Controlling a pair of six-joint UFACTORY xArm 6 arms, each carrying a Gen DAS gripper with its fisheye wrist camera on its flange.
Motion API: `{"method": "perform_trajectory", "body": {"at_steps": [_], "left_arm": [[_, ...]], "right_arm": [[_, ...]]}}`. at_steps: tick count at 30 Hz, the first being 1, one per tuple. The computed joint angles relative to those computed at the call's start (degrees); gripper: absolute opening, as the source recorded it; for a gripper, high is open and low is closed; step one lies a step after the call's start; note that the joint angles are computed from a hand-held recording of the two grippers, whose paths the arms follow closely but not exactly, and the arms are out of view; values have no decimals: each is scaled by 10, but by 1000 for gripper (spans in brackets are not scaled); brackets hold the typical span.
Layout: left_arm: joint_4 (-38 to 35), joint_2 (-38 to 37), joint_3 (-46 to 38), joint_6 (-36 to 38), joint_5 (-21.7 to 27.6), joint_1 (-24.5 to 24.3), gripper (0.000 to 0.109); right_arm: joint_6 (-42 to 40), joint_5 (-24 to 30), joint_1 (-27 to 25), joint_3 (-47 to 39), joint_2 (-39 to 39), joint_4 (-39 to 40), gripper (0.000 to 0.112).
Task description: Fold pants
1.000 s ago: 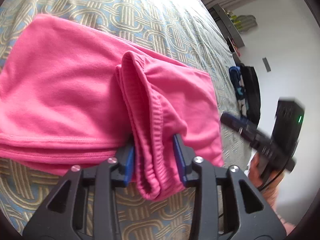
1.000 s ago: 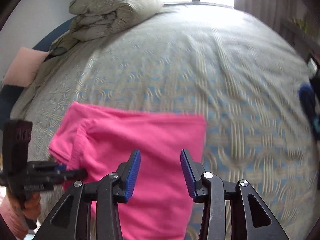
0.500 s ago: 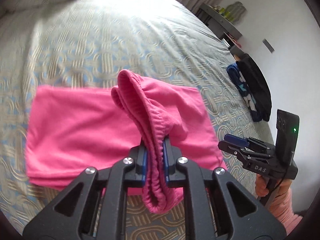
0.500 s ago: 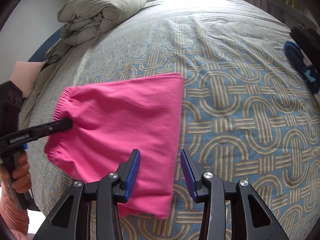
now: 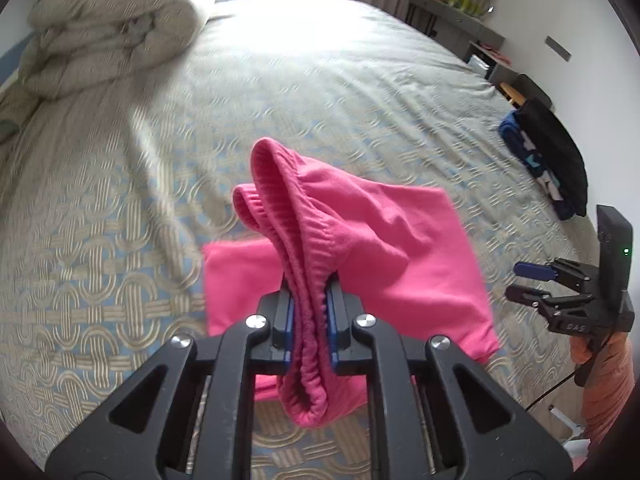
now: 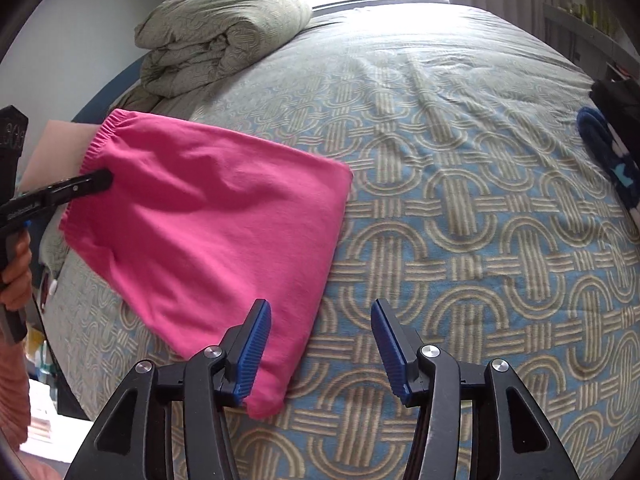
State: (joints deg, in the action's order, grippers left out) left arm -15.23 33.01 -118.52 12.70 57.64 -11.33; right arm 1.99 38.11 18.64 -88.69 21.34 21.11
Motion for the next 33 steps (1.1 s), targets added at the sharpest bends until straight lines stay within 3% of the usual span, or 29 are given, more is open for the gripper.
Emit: {"method": "perform_trajectory", "body": {"at_steps": [11, 16, 22, 28, 33], "left_arm": [[2, 37, -3, -21, 13, 22, 16], [39, 44, 10, -45, -5, 24, 27], [48, 31, 54, -66, -18, 32, 45], [37, 4, 97, -60, -50, 30, 45], [30, 12, 88, -60, -39, 33, 45]], "right_arm": [[15, 71, 29, -82, 62, -21, 54], [19, 90, 30, -101, 80, -27, 54], [29, 85, 32, -96, 87, -30, 60], [22, 75, 27, -96, 82, -13, 60], [31, 77, 22, -121, 103, 8, 60]]}}
